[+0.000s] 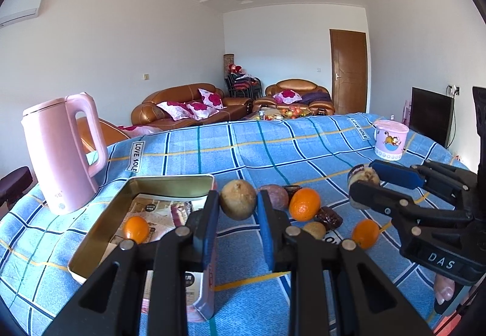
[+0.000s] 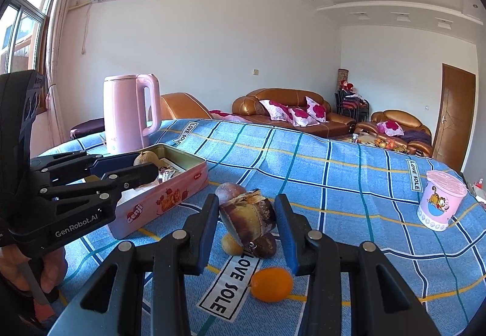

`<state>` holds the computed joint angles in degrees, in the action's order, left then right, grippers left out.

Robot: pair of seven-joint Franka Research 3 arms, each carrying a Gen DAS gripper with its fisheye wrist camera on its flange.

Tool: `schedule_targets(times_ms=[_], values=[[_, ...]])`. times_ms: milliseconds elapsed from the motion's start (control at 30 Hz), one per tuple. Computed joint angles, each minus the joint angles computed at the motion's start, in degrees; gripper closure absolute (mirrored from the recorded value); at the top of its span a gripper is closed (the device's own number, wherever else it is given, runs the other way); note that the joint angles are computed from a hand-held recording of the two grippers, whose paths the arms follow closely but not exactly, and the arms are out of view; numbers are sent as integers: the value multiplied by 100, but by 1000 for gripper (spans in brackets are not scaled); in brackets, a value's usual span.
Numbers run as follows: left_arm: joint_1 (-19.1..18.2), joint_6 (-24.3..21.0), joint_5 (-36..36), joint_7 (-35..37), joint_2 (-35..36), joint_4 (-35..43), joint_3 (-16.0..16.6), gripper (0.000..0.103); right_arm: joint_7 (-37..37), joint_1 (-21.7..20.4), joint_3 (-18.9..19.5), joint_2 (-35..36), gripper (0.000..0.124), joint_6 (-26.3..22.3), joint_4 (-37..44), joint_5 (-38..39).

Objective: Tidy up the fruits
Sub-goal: 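Lift and carry the kiwi and cake roll toward the tin box with both grippers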

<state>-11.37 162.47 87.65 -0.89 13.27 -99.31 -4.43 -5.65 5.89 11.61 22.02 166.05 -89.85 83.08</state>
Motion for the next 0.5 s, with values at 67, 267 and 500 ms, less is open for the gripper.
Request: schedule_targets(times_ms=[67, 267, 500], values=[[27, -59, -62, 21, -55, -61, 16, 76, 110, 40, -4, 30, 84, -22, 44, -123], [158, -221, -345, 183, -159, -202, 40, 76, 367, 127, 82, 153, 84, -45, 231, -544], [265, -377, -515, 348, -240, -316, 54, 76, 693, 198, 219, 329, 84, -98, 487, -1028]])
